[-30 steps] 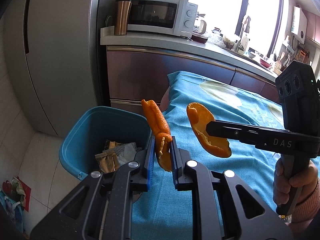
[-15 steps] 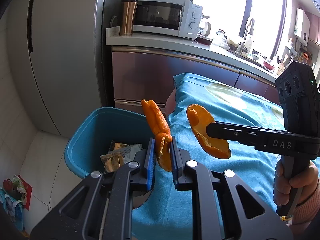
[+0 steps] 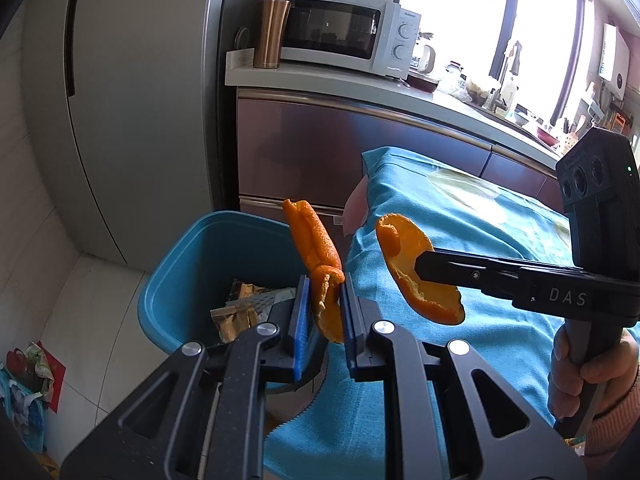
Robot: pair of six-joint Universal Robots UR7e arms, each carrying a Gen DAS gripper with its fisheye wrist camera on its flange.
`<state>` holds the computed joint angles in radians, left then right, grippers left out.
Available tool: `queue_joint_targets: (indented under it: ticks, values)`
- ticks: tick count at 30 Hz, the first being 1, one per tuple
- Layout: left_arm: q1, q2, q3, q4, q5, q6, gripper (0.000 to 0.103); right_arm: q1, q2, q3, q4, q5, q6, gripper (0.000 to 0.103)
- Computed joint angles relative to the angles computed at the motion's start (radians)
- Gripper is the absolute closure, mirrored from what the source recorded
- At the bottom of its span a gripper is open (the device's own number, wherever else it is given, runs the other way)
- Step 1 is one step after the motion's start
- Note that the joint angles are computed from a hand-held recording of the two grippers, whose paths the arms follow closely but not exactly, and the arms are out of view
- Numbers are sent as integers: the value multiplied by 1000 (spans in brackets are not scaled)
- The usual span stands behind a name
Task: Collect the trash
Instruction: 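Carry both orange peels with both grippers to the teal bin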
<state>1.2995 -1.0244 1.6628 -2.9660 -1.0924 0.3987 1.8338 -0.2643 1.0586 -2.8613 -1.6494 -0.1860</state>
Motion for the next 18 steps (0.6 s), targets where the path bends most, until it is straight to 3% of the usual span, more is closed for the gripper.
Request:
queue_joint_targets:
  ticks: [8,18]
  values:
    - [24,15,-42,35,2,-28,88,5,47,-85,64,-12,-2,94]
    - [69,64,-126,91,6,-60,87,22,163,-283,200,-85,11,94]
